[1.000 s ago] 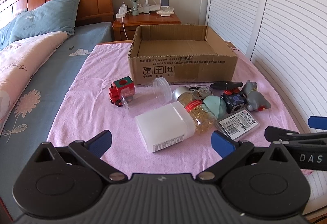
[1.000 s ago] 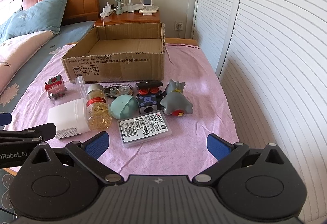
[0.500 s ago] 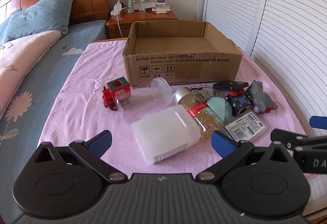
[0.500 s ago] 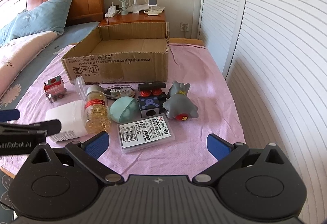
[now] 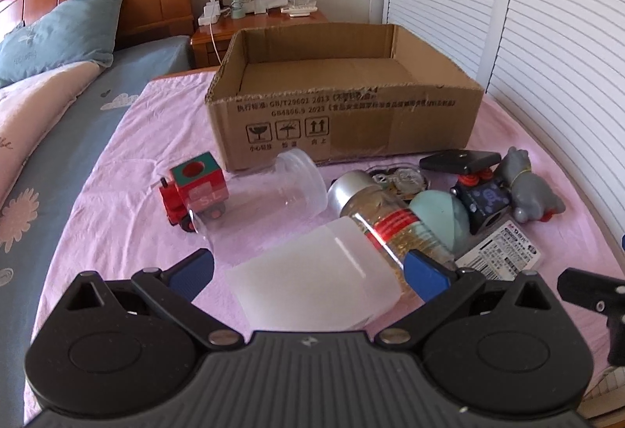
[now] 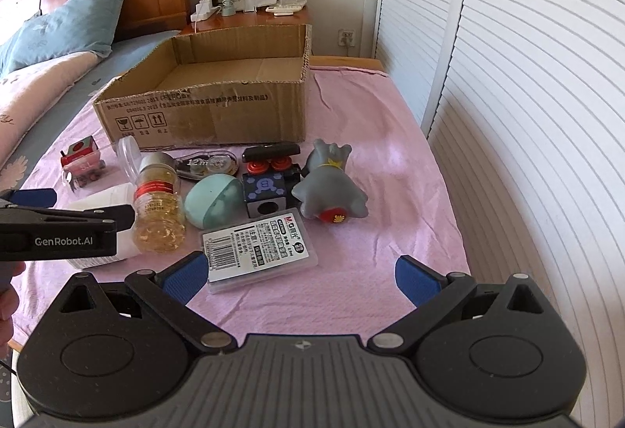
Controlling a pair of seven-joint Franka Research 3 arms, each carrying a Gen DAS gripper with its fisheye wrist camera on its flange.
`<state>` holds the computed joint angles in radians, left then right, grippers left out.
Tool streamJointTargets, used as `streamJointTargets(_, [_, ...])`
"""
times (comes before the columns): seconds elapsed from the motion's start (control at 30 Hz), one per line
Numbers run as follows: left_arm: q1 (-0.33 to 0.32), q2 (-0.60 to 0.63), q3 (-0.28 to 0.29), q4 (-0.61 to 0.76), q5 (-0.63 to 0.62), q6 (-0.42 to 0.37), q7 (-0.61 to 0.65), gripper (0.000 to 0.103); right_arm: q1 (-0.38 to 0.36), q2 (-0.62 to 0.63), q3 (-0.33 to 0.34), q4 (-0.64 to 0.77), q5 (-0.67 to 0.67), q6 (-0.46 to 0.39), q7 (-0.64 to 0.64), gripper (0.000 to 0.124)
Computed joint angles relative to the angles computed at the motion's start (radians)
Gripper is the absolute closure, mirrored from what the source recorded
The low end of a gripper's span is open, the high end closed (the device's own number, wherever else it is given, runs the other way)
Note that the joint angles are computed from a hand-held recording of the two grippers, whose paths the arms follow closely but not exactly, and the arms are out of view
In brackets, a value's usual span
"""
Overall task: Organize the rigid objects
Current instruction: 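Approach and grasp the white plastic container with the left gripper while the right gripper grasps the refill pack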
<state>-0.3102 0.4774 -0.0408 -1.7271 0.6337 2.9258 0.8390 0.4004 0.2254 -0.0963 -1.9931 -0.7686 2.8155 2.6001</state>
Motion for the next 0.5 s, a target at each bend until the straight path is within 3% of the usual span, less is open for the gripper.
streamJointTargets(0.5, [0.07,-0.101,-0.021,-0.159,-0.04,0.045,0.047,0.0,-0.01,0.016,0.007,-0.007,0.07,0.01,-0.109,0.021])
